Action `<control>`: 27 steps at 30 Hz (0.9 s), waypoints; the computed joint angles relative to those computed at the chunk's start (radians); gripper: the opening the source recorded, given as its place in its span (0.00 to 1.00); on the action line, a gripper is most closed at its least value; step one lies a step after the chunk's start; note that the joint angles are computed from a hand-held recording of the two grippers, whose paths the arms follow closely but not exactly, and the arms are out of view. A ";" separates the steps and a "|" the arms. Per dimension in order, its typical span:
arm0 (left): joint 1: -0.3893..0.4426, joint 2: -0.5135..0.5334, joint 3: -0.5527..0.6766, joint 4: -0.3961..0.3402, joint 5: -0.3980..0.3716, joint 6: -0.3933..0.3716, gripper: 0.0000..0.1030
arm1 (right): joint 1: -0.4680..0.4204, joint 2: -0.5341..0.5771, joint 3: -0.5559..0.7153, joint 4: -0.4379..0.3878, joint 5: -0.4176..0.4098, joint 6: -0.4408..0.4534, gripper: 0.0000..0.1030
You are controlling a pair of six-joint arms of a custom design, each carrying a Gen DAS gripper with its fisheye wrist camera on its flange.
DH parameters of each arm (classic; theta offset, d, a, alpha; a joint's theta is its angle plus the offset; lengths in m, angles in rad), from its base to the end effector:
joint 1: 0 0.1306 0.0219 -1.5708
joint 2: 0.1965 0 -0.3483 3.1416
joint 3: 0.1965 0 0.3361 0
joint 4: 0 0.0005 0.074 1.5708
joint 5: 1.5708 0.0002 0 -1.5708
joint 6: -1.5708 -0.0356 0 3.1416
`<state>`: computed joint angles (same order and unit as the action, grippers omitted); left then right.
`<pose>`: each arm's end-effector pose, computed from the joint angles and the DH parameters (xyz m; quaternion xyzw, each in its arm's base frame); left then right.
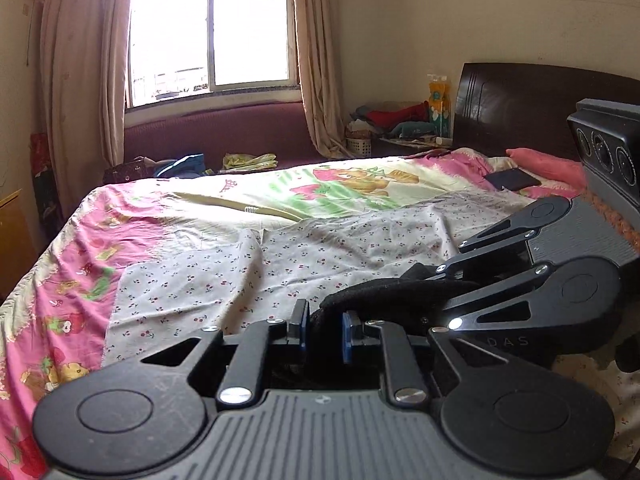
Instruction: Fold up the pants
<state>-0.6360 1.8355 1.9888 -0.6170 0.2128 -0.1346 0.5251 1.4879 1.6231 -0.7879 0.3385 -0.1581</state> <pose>0.4830 -0.3666 0.4450 0.3696 0.7629 -0.2172 0.4840 0.4213 0.2298 0.4565 -0.0879 0.8824 0.0040 0.4621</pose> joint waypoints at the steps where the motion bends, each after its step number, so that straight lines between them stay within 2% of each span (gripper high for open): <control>1: 0.004 -0.021 -0.035 0.009 0.000 0.003 0.31 | 0.012 -0.005 -0.003 0.004 0.003 -0.004 0.11; 4: 0.008 -0.067 -0.169 0.025 -0.047 0.003 0.32 | 0.057 0.005 -0.047 0.004 -0.015 -0.030 0.11; 7: 0.007 -0.075 -0.273 0.002 -0.097 0.032 0.35 | 0.095 0.090 -0.080 -0.010 -0.027 -0.084 0.12; 9: -0.004 -0.108 -0.370 0.052 -0.129 0.040 0.37 | 0.104 0.131 -0.078 -0.054 -0.021 -0.097 0.12; 10: -0.008 -0.124 -0.402 0.084 -0.140 0.040 0.37 | 0.106 0.125 -0.083 -0.042 -0.011 -0.091 0.12; 11: -0.011 -0.140 -0.423 0.109 -0.144 0.046 0.37 | 0.110 0.100 -0.106 0.003 -0.007 -0.087 0.12; 14: -0.010 -0.139 -0.403 0.128 -0.159 0.051 0.37 | 0.098 0.099 -0.070 -0.028 -0.019 -0.078 0.12; 20: 0.003 -0.151 -0.385 0.165 -0.163 0.012 0.37 | 0.113 0.114 -0.006 -0.020 -0.006 -0.147 0.10; 22: 0.007 -0.153 -0.398 0.167 -0.180 0.013 0.37 | 0.117 0.124 0.008 -0.009 0.005 -0.121 0.10; 24: 0.008 -0.137 -0.403 0.136 -0.192 0.016 0.38 | 0.120 0.149 0.021 -0.026 -0.001 -0.120 0.10; 26: 0.003 -0.114 -0.403 0.096 -0.207 0.016 0.37 | 0.126 0.209 0.051 -0.087 0.002 -0.089 0.14; 27: 0.000 -0.117 -0.425 0.106 -0.214 0.014 0.35 | 0.127 0.245 0.092 -0.151 0.001 -0.090 0.14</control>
